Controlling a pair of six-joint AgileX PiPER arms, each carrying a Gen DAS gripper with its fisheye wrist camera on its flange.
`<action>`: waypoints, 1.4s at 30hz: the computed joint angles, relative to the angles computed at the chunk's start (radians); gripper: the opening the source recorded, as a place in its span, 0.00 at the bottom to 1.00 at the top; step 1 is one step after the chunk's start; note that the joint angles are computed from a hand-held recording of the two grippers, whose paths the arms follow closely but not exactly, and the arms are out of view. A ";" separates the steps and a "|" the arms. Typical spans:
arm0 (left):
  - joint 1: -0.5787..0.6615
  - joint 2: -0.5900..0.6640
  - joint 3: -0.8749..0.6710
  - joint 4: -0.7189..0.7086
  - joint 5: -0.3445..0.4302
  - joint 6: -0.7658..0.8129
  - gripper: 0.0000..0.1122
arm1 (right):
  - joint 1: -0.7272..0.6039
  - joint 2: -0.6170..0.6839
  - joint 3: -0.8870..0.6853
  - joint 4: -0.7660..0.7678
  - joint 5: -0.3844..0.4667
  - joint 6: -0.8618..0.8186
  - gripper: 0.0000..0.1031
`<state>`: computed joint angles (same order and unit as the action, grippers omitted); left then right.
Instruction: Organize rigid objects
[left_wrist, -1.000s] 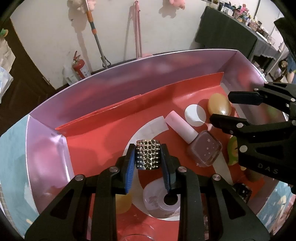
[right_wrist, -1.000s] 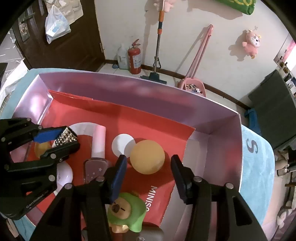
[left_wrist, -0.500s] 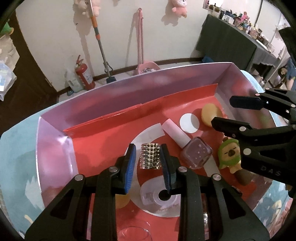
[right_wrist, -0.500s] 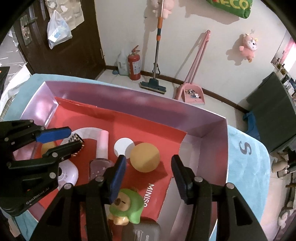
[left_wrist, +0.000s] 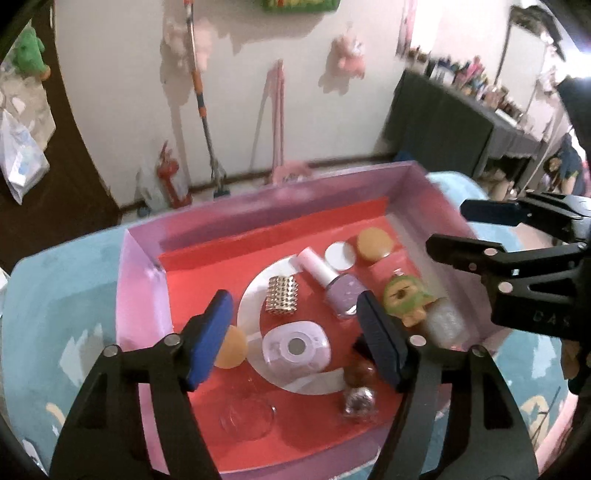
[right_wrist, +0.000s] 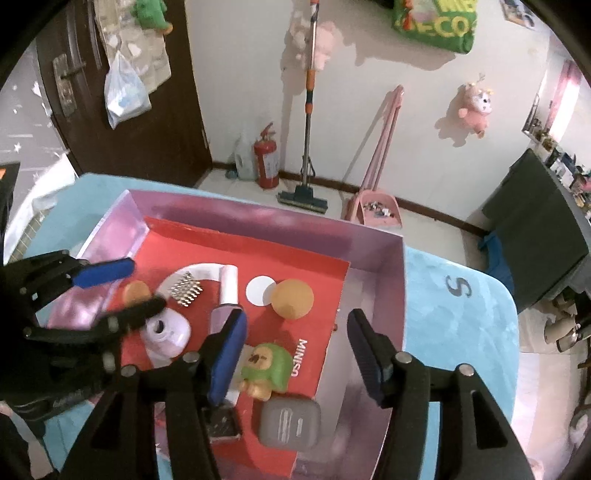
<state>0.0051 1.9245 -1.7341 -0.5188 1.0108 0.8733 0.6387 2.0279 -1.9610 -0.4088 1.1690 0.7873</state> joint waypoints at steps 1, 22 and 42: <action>0.010 -0.033 0.038 -0.013 -0.009 0.015 0.61 | 0.011 -0.019 0.020 -0.012 -0.005 0.017 0.58; 0.244 -0.411 0.718 -0.749 -0.387 0.707 0.87 | 0.376 -0.262 0.502 -0.579 -0.089 0.697 1.00; 0.137 -0.258 0.745 -0.907 -0.511 0.891 0.87 | 0.301 -0.195 0.712 -0.757 -0.248 1.020 1.00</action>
